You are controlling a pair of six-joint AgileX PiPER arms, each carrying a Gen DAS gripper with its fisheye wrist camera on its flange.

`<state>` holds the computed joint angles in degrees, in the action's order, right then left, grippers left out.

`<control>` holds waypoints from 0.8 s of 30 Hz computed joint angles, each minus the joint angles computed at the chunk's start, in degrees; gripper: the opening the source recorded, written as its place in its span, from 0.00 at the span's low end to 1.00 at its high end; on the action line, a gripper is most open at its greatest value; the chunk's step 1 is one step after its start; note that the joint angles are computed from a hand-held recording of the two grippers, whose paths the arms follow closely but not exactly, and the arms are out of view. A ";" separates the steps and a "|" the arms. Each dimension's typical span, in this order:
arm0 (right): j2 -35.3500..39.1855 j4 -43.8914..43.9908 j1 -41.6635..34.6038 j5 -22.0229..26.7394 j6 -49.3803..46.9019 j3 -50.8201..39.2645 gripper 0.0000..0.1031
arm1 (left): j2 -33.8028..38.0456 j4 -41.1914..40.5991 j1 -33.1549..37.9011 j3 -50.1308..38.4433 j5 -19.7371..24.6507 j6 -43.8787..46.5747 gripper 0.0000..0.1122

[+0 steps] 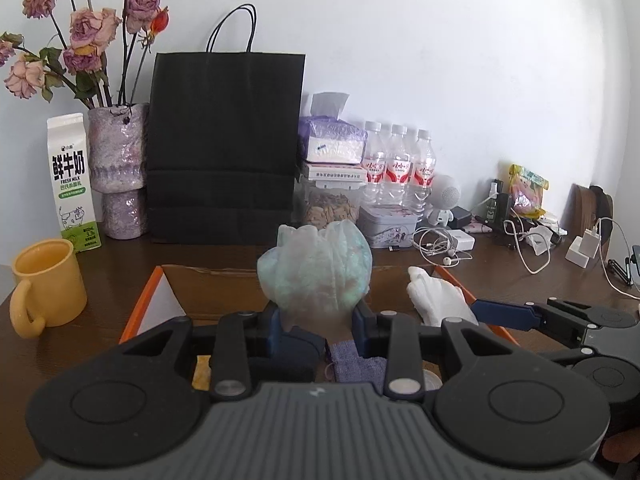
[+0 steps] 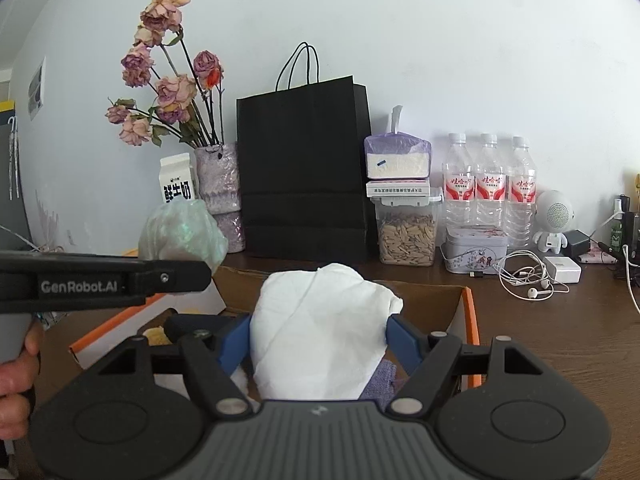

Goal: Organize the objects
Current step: 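Carry the bag and cloth over the box and open both grippers inside, then withdraw both tools from the box toward the cable and rose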

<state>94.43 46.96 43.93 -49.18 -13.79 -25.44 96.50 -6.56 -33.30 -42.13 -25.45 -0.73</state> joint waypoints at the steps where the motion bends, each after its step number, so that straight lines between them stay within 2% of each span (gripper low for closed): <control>1: 0.24 0.16 0.00 -0.06 -0.03 -0.02 0.70 | 0.60 -0.05 0.01 -0.36 0.15 0.33 0.31; 6: 1.79 1.88 0.45 -0.34 -1.50 -0.59 0.71 | 2.16 -1.95 -0.21 -1.24 0.54 2.41 0.31; 8: 2.33 2.23 0.82 -0.56 -1.71 -0.68 0.75 | 2.27 -3.98 -0.64 -1.05 0.05 4.00 0.35; 11: 3.04 3.39 1.45 -1.13 -2.41 -1.00 0.83 | 2.07 -7.04 -0.94 -0.79 -0.22 6.09 0.54; 12: 3.32 3.73 1.67 -1.59 -2.33 -0.97 0.94 | 1.96 -8.09 -1.06 -0.69 -0.27 6.69 0.76; 13: 3.54 4.15 1.94 -2.13 -2.24 -0.88 1.00 | 1.92 -10.16 -1.47 -0.32 -1.31 8.08 0.92; 15: 3.53 4.34 2.14 -2.52 -2.00 -0.70 1.00 | 1.77 -13.90 -2.55 0.68 -4.22 11.24 0.92; 24: 3.80 6.40 4.00 -4.45 -2.26 -0.28 1.00 | 1.65 -13.83 -2.71 0.42 -3.51 11.02 0.92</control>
<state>98.23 53.36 47.92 -53.63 -16.06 -25.73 98.15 -20.39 -36.01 -41.71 -28.96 10.29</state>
